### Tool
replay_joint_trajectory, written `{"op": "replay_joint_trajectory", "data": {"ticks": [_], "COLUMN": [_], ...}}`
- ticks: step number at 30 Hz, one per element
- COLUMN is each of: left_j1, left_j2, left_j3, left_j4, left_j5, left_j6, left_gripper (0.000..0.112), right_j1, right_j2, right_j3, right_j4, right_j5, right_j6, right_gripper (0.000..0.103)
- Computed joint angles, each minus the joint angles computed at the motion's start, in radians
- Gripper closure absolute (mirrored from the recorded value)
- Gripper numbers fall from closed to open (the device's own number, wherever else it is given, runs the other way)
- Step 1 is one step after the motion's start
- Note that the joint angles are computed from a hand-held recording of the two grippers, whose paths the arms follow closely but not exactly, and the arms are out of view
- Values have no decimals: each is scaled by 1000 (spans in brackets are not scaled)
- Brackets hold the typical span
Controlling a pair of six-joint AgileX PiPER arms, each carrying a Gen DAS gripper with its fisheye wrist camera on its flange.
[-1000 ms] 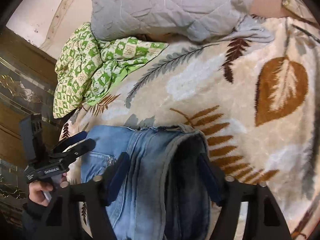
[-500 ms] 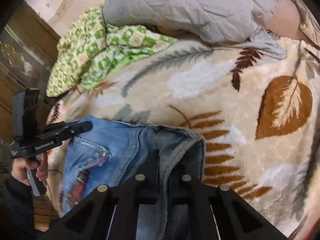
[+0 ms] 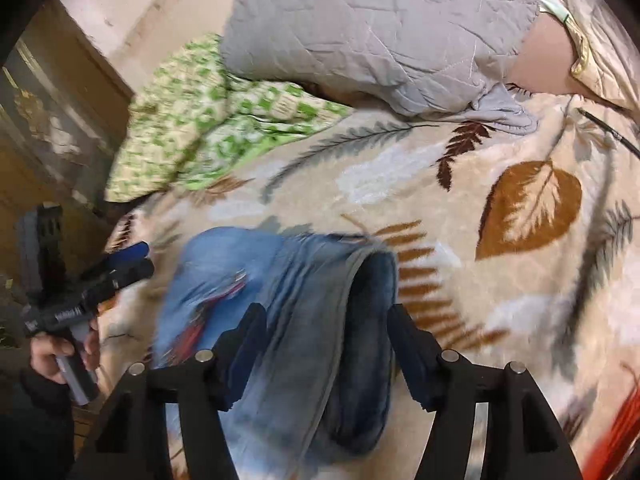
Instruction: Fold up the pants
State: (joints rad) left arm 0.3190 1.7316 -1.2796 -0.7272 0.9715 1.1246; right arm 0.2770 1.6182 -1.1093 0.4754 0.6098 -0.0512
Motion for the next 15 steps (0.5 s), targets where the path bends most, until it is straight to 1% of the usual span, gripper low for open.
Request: {"op": "replay_joint_trajectory", "data": {"ticks": [3,5,7,8,10,11,13,14,15], "left_j1": [49,72,83,82,71,55,-6,-30,-64], "left_j2": [-141,-211,-274,-308,-359,-379,-404,-403,-397], "left_j3": [153,234,320,368,450,488,564,581,602], "left_j4": [-5,13,25,25,12,2,-23,-22,-26], "left_j5": [53,82,74,55,-8,-54,-216,-268,-340], "left_j6": [173,273,393,459,568,615,679,681,684], "left_gripper": [25,25,25,25,25,25,25,25,26], "right_j1": [-34,-45,-40,-40,-40,-41,-30,-25,-17], "right_j2": [-77,-102,-124,-129,-132,-128,-109,-98,-93], "right_j3": [96,149,195,211,245,254,260,260,264], "right_j4": [158,235,280,307,381,410,463,488,504], "right_j5": [46,58,50,50,49,57,59,63,58], "right_j6": [-109,-161,-186,-205,-261,-284,-318,-339,-352], "right_gripper": [37,37,37,37,37,37,37,39,44]}}
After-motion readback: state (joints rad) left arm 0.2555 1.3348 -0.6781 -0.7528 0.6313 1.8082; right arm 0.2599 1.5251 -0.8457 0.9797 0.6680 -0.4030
